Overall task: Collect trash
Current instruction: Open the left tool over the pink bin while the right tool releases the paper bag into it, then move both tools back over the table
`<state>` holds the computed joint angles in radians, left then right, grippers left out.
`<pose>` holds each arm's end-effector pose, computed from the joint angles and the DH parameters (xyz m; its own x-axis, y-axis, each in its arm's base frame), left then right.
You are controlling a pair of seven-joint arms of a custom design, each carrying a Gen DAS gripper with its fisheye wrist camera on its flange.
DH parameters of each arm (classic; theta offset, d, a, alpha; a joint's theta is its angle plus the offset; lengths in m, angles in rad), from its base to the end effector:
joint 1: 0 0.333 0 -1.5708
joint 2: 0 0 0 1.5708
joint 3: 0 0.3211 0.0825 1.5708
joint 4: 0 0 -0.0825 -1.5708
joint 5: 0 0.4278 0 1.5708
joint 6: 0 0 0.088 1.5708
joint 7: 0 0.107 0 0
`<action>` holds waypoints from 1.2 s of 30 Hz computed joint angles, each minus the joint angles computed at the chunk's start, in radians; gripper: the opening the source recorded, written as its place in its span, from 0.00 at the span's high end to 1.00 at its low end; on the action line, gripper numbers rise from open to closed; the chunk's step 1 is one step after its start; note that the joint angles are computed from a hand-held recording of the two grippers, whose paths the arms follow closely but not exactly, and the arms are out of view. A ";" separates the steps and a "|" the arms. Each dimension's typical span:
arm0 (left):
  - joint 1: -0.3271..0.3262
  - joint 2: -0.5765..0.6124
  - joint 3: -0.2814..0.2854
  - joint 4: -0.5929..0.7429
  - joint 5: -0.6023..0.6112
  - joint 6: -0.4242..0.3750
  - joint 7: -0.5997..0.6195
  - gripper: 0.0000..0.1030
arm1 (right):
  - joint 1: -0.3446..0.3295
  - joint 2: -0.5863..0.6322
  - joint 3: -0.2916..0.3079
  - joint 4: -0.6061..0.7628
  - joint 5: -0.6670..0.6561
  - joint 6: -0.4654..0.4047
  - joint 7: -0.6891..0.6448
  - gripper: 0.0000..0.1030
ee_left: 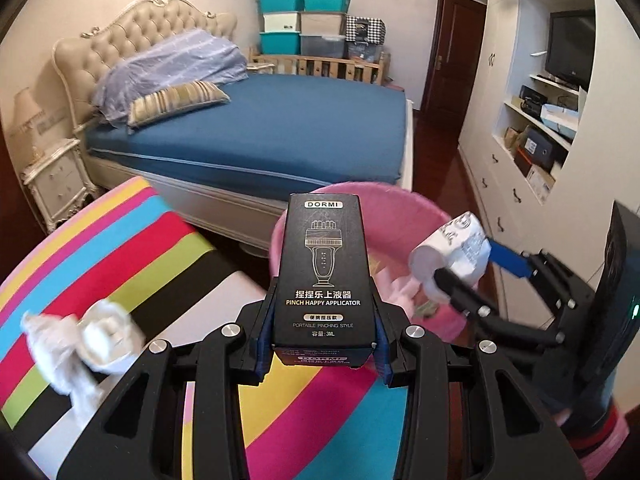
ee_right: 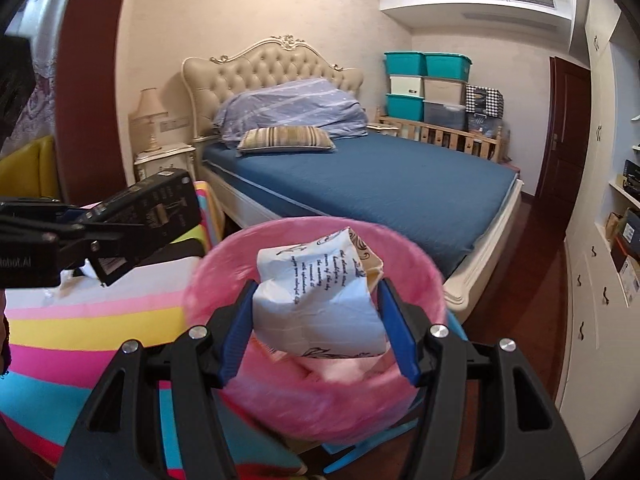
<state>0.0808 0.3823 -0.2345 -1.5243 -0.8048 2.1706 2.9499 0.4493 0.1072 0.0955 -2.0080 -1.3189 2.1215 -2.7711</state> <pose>0.7338 -0.1170 0.4769 -0.9109 -0.4063 0.0719 -0.3218 0.5906 -0.7400 0.5631 0.2887 0.4148 -0.5927 -0.8054 0.0031 -0.3729 0.2710 -0.8874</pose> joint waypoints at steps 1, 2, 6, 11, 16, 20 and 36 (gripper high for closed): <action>-0.007 -0.001 -0.004 -0.002 -0.001 0.010 -0.002 0.62 | -0.006 -0.003 -0.006 -0.006 -0.008 0.002 0.003 0.43; -0.014 0.002 -0.008 0.002 -0.002 0.016 -0.006 0.62 | -0.009 -0.002 -0.008 -0.007 -0.012 0.004 0.006 0.43; -0.033 0.039 -0.021 0.055 -0.006 -0.001 -0.058 0.62 | -0.029 0.000 -0.021 -0.020 -0.030 0.014 0.025 0.40; -0.027 0.045 -0.039 0.056 -0.042 0.031 -0.070 0.17 | -0.040 -0.004 -0.025 -0.052 -0.046 0.010 0.071 0.24; 0.021 -0.025 -0.041 -0.056 -0.168 0.148 0.121 0.09 | -0.013 -0.049 0.010 -0.111 -0.071 -0.067 0.165 0.23; 0.054 -0.073 -0.024 -0.149 -0.285 0.269 0.313 0.09 | 0.002 -0.074 0.037 -0.141 -0.077 -0.081 0.189 0.23; 0.177 0.022 0.096 -0.074 -0.245 0.268 0.275 0.07 | 0.082 0.223 -0.017 0.256 0.000 0.100 -0.117 0.23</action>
